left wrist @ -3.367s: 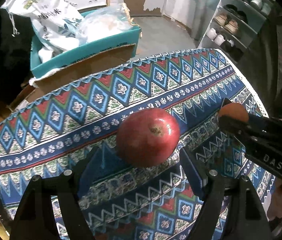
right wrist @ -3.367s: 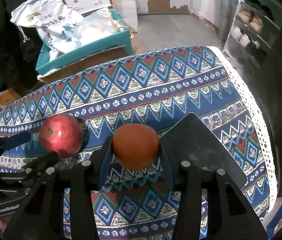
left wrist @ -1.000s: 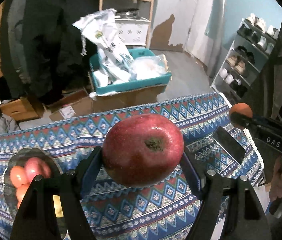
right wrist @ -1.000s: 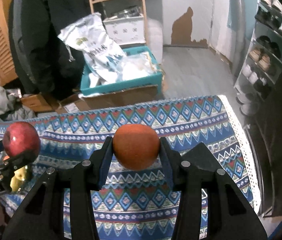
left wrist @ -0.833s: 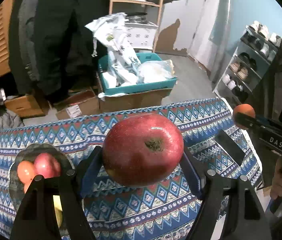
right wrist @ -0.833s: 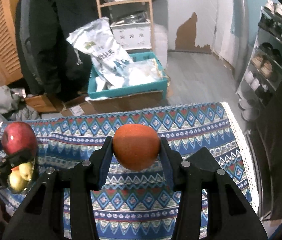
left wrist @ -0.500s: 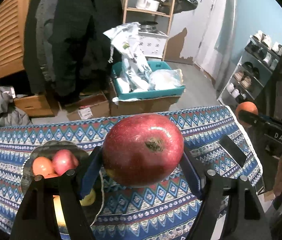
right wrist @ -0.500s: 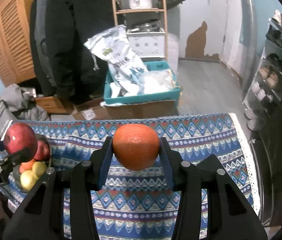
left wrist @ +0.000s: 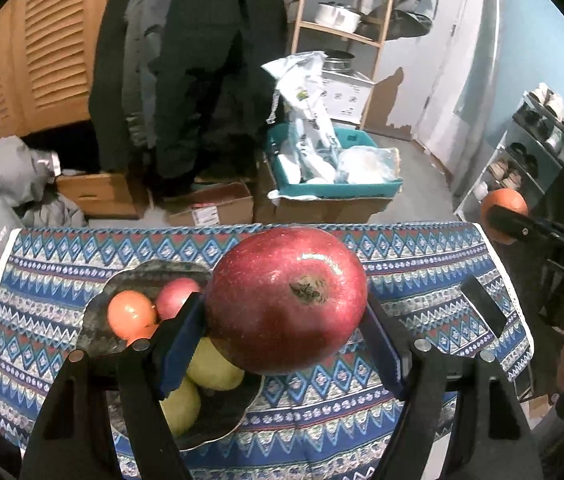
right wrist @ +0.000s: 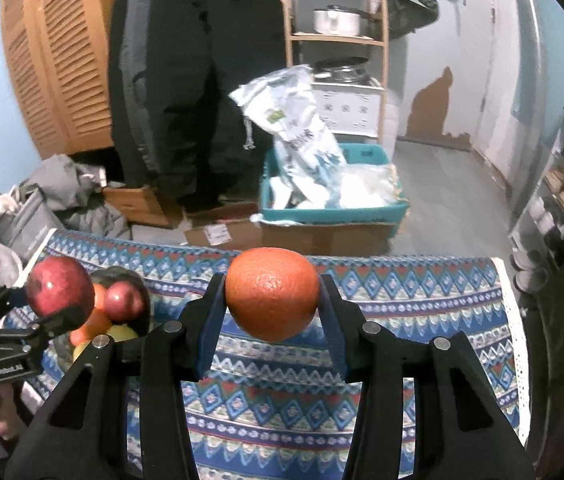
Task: Organize fruits
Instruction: 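Lift the tangerine and red apple and carry them over the bowl, then lower the apple and tangerine into the bowl and open both tools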
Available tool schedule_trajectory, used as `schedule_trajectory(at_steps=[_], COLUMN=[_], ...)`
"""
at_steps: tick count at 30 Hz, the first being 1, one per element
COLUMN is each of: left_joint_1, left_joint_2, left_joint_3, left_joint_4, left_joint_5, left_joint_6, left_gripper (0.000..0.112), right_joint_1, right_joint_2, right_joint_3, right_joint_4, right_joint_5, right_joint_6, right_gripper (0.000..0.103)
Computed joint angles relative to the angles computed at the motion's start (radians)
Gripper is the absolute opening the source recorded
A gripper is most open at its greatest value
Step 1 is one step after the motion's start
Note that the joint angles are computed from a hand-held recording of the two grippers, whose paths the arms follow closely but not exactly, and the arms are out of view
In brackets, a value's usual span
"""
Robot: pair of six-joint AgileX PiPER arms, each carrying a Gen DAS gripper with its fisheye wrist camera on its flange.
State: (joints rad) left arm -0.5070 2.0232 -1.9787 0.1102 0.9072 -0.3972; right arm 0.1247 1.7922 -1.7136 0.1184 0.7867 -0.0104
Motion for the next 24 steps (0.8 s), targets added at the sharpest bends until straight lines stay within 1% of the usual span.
schedule_trajectory(at_steps=[7,15,19,24], left_joint_1=[0.058,0.134,0.160,0.199], left_joint_2=[-0.067,-0.113,-0.120,-0.125], left_joint_3=[0.114,0.206,0.233,0.272], left_joint_4=[0.003,-0.015,-0.014,-0.044], left_joint_5=[-0.035,-0.059,-0.066,-0.080], left_joint_6=[-0.011,-0.013,-0.016,0.002], left_gripper=[0.078,0.078,0.078,0.078], right_joint_1=[0.064,0.146,0.183,0.226], right_joint_2=[0.064,0.183,0.253,0.363], right_joint_3=[-0.094,-0.252,-0.350,-0.516], right_joint_4=[0.001,-0.004,-0.004,-0.001], right_joint_5=[0.036,0.098,0.139,0.222], right_joint_6=[0.017,0.041,0.054,0.063], right_gripper=[0.045,0.045,0.045,0.045])
